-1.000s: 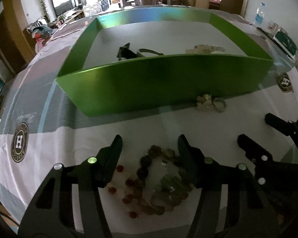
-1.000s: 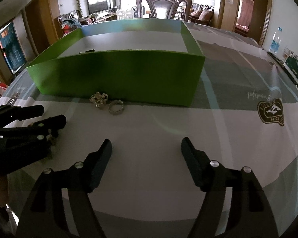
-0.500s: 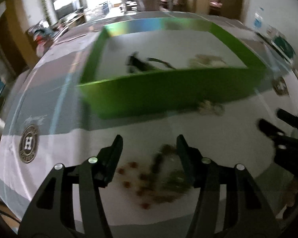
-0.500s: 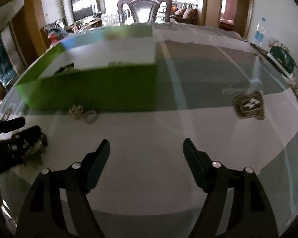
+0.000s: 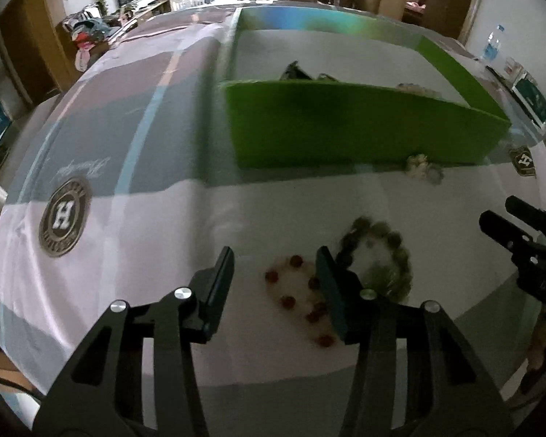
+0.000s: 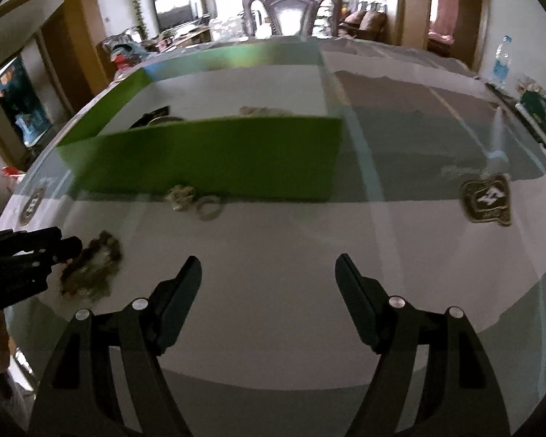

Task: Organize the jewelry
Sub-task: 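Close the right tool on the dark beaded bracelet while the left tool grasps the red bead bracelet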

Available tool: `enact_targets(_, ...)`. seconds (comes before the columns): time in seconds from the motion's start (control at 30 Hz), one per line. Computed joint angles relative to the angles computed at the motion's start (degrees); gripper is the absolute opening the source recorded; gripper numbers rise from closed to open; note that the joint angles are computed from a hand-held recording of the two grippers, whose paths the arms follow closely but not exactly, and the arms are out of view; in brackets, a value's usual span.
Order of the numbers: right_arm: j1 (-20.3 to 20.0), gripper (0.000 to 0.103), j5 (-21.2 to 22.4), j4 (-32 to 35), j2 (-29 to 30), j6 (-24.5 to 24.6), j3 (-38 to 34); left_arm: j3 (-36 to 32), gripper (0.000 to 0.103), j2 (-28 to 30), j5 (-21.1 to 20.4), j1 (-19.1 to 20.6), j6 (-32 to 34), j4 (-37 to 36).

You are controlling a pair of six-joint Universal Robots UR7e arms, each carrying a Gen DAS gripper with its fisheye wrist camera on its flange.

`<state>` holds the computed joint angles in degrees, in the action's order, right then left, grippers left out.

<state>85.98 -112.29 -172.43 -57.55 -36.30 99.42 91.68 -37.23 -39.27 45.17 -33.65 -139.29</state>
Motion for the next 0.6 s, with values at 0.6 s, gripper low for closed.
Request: enact_targets(0.6, 3.1, 0.074, -5.7, -0.7, 6.0, -3.2, -3.2, 5.3, 0.055, -4.8, 2.1, 0.2, -6.2, 1.1)
